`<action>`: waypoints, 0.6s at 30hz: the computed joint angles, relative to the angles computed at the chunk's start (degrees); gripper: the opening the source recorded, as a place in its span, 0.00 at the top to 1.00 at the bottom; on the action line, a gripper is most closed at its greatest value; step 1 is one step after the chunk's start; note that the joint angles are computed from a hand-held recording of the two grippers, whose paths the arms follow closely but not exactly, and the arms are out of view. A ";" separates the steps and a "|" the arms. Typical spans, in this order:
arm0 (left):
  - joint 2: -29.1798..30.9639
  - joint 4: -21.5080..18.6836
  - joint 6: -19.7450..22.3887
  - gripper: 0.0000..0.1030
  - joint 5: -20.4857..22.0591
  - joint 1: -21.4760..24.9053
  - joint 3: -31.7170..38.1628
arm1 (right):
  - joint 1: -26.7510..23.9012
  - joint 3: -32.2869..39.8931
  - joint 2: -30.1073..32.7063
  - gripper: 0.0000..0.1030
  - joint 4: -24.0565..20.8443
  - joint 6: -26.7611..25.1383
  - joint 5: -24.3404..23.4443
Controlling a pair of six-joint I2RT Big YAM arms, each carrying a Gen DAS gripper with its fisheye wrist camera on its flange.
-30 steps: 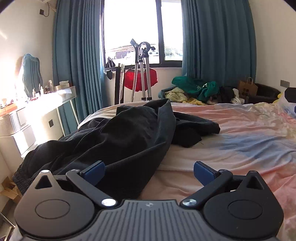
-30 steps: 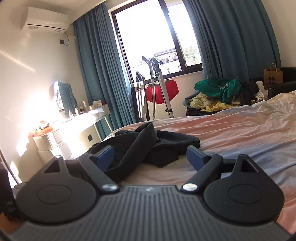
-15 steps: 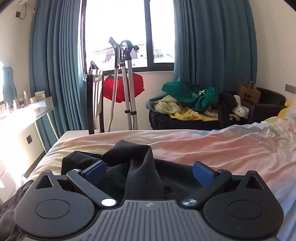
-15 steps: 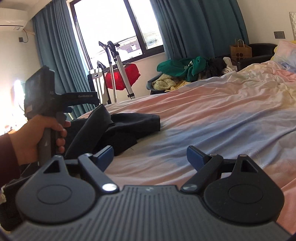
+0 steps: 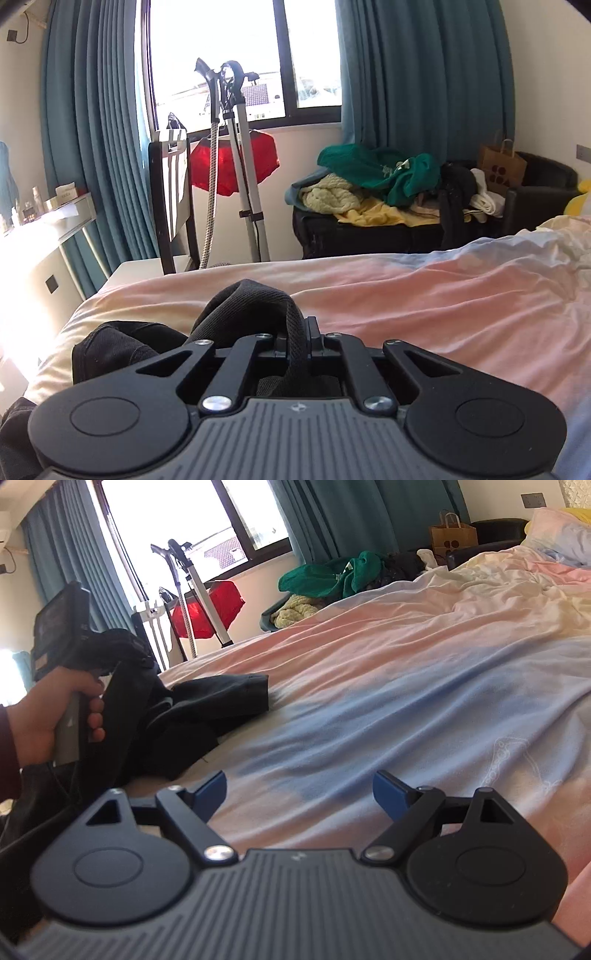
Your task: Fold clothes
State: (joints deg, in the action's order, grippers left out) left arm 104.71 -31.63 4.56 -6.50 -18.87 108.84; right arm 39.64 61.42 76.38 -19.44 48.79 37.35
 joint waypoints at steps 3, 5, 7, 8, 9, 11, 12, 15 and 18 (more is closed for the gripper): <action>-9.54 3.42 0.21 0.94 4.55 -1.11 -9.53 | 0.26 -1.30 -2.54 0.15 0.22 0.94 3.20; -16.71 5.32 -0.56 0.94 7.47 -1.81 -16.32 | 0.88 -2.09 -4.19 0.15 0.82 1.35 4.20; -24.99 7.12 -0.87 0.94 9.93 -2.89 -23.92 | 1.82 -2.72 -5.76 0.15 1.41 1.20 4.95; -29.05 7.71 -0.72 0.94 11.24 -3.44 -27.45 | 2.47 -2.94 -6.61 0.15 1.61 0.86 5.38; -33.48 7.86 -0.91 0.94 12.05 -4.28 -31.33 | 3.14 -3.14 -7.42 0.15 1.79 0.63 5.84; -41.94 7.74 -2.04 0.94 13.76 -5.66 -38.79 | 4.59 -3.61 -9.22 0.15 2.04 0.63 6.38; -45.80 7.73 -2.80 0.94 14.17 -6.26 -42.47 | 5.36 -3.82 -10.13 0.15 1.89 0.68 6.54; -57.39 5.13 -4.29 0.93 13.44 -8.93 -53.19 | 7.72 -4.40 -12.70 0.15 1.01 1.17 6.70; -65.58 2.19 -7.26 0.93 11.27 -10.88 -62.32 | 9.92 -5.61 -15.16 0.14 0.67 4.06 4.69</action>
